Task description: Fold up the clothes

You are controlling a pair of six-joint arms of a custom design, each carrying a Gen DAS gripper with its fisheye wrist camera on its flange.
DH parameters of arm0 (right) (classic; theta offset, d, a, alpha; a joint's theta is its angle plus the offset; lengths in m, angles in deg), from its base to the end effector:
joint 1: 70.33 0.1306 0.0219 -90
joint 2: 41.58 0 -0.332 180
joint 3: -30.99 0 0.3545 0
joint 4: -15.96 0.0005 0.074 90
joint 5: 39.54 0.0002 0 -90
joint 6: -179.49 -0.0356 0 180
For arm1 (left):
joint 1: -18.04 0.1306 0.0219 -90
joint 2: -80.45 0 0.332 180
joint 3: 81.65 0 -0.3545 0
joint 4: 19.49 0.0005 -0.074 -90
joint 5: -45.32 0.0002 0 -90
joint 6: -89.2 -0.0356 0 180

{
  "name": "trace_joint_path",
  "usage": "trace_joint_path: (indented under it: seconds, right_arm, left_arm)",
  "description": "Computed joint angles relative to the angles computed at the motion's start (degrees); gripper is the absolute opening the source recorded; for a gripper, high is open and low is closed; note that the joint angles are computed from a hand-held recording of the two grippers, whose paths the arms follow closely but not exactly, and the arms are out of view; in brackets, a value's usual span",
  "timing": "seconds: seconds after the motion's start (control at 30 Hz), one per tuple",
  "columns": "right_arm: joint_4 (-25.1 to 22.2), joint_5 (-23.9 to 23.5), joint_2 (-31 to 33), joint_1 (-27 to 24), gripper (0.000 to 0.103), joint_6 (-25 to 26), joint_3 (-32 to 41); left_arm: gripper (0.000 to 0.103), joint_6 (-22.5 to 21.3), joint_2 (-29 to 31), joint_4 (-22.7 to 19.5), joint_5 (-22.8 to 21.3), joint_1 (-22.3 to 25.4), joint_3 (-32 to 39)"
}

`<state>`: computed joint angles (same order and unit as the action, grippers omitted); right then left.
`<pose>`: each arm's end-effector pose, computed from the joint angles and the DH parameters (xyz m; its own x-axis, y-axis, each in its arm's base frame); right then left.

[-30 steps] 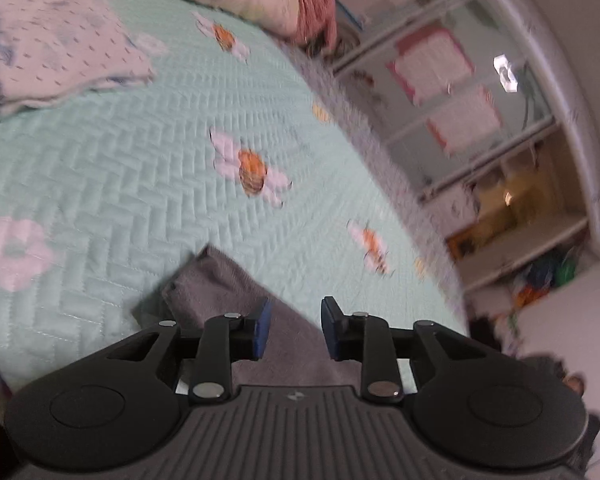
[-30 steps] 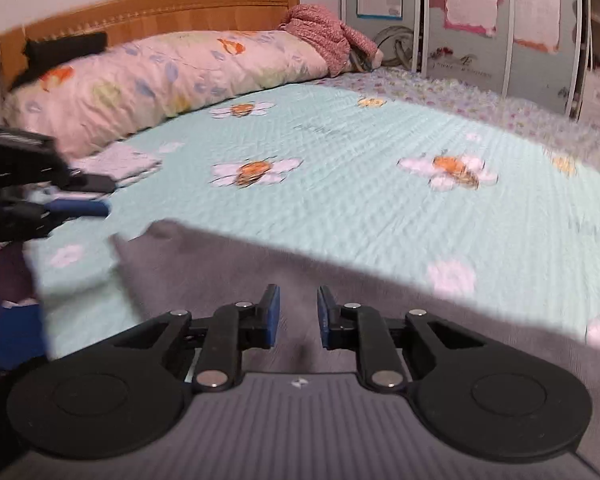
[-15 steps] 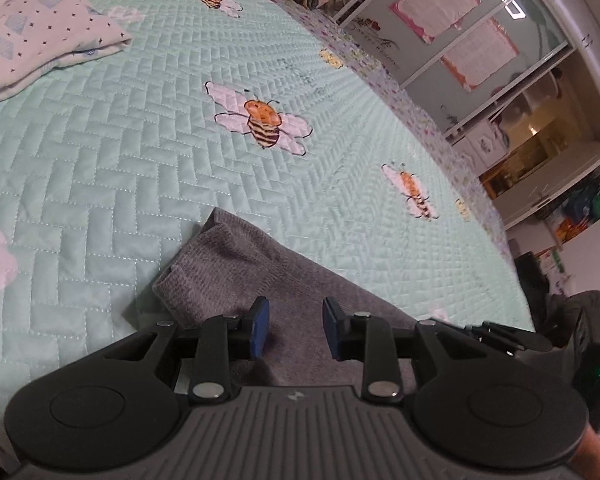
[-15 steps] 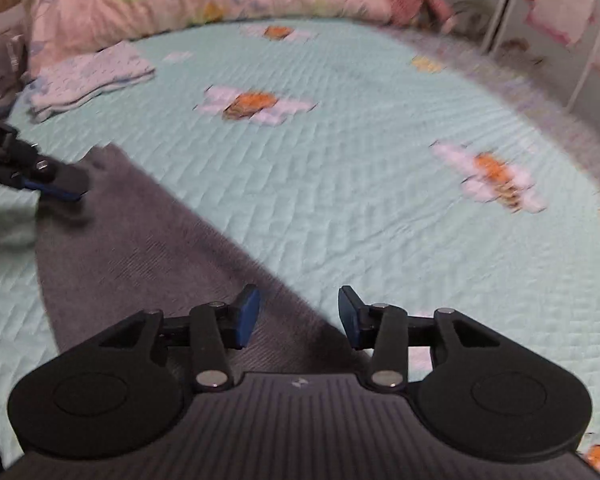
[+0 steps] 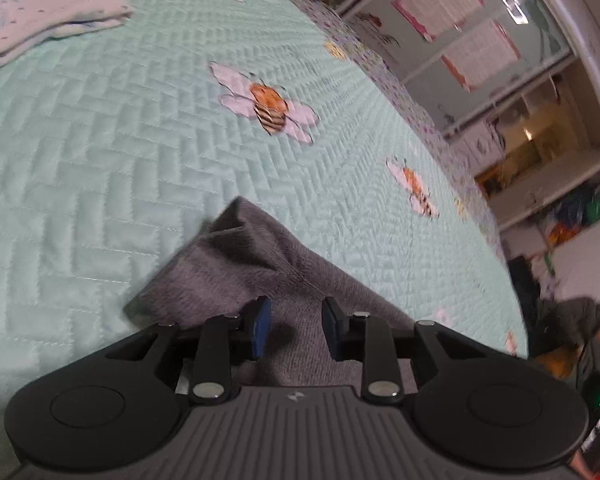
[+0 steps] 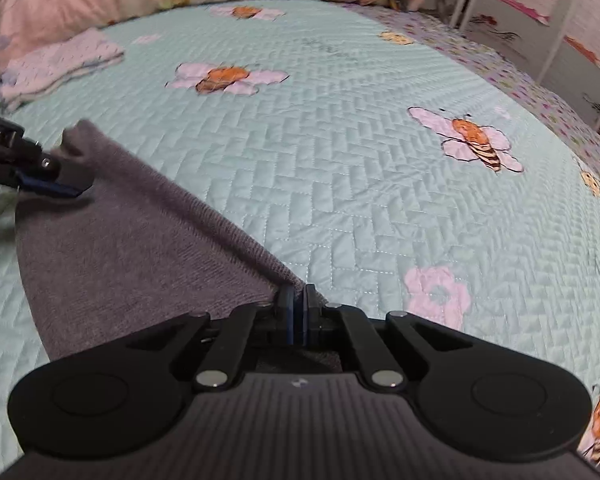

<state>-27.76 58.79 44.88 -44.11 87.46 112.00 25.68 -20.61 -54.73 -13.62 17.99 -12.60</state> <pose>0.3843 0.1829 0.3455 -0.6908 -0.3012 -0.6573 -0.3279 0.9407 -0.0864 0.3810 -0.0192 0.3213 -0.7970 -0.3813 -0.4684 0.0105 0.7667 -0.6419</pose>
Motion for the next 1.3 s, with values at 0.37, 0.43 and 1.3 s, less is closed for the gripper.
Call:
trace_joint_path:
  seconds: [0.37,0.43,1.3]
  right_arm:
    - [0.19,-4.83,-13.37,2.05,0.011,-21.13,-11.14]
    - [-0.44,-2.82,-15.09,3.25,0.007,-20.43,-14.19]
    - [-18.35,5.76,-13.7,-5.95,0.0,-25.47,-5.92]
  left_arm:
    - [0.028,-11.65,5.55,-8.23,-7.75,-4.57,7.24]
    - [0.028,-13.28,5.85,-8.8,-7.47,-4.41,7.77]
    - [0.04,-20.27,4.89,-12.81,-16.2,-10.78,8.44]
